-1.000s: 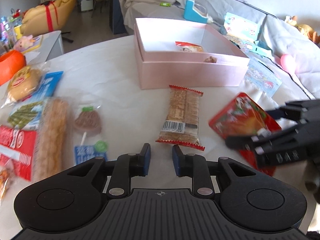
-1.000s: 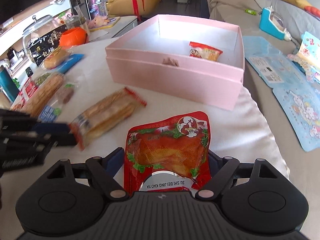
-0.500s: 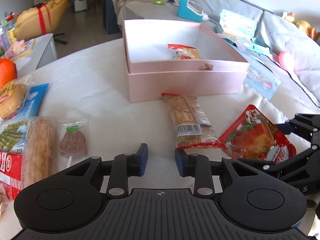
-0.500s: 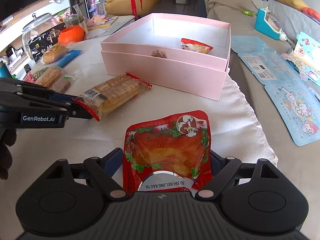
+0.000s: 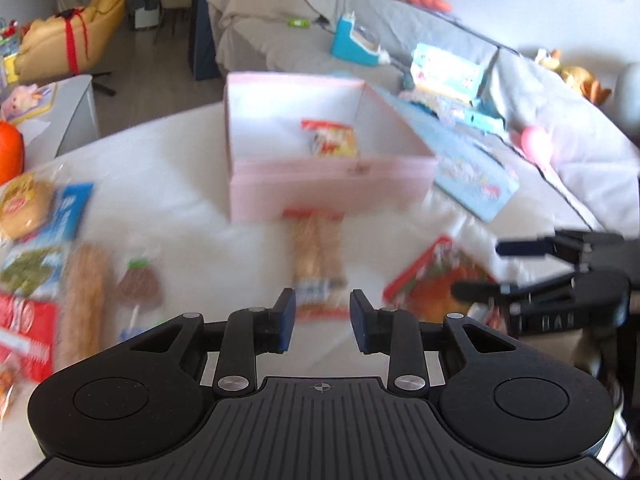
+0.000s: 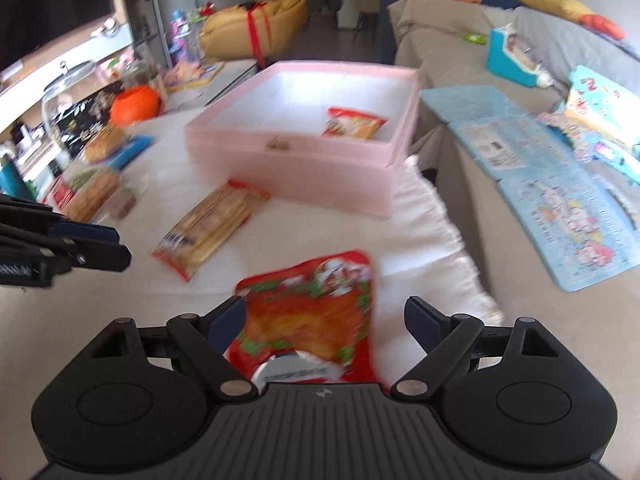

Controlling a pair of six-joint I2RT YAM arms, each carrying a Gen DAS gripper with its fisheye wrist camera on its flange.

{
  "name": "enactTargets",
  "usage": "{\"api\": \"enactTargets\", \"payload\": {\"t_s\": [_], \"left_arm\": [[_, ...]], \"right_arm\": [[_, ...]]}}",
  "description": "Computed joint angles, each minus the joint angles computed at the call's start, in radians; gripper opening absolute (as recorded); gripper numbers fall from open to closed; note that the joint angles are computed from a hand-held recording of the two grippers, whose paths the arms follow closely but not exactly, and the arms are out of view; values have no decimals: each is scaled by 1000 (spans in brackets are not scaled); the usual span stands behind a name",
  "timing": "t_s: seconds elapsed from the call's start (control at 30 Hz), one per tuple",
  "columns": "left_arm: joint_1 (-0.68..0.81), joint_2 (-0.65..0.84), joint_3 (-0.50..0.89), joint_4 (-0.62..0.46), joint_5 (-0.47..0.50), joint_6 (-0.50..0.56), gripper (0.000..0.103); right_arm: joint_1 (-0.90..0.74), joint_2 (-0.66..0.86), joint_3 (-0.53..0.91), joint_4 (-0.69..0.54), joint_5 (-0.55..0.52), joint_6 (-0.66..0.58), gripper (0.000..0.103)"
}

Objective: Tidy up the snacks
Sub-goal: 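Close the left tool on the wrapped biscuit-stick pack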

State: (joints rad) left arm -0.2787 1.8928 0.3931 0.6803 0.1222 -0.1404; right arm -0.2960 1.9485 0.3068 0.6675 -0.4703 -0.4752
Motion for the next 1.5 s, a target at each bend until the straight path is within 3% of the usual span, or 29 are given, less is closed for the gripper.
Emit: {"api": "enactTargets", "payload": {"t_s": [0.1, 0.17, 0.23, 0.33, 0.5, 0.67, 0.77, 0.93, 1.13, 1.33, 1.5], "left_arm": [[-66, 100, 128, -35, -60, -23, 34], [-105, 182, 233, -87, -142, -9, 34], [-128, 249, 291, -70, -229, 16, 37], [-110, 279, 326, -82, -210, 25, 41], [-90, 246, 225, -10, -166, 65, 39], [-95, 194, 134, 2, -240, 103, 39], [-75, 162, 131, -52, -212, 91, 39], [-67, 219, 206, -121, -192, 51, 47], [-67, 242, 200, -64, -192, 67, 46], [-83, 250, 66, 127, -181, 82, 45], [-61, 252, 29, 179, -148, 40, 45]], "right_arm": [[-19, -5, 22, -36, 1, 10, 87], [-35, -8, 27, -78, -21, -13, 87], [-44, -10, 13, -89, -34, -44, 87], [-27, 7, -17, -48, -22, -71, 87], [37, 84, 0, 10, 39, 1, 90], [172, 158, -50, 208, 172, 68, 97], [190, 270, -91, 430, 166, 85, 100], [148, 371, -87, 556, 108, 93, 103], [146, 310, -73, 452, 107, 80, 103], [154, 232, -36, 291, 107, 49, 102], [169, 171, -42, 216, 124, 20, 90]]}}
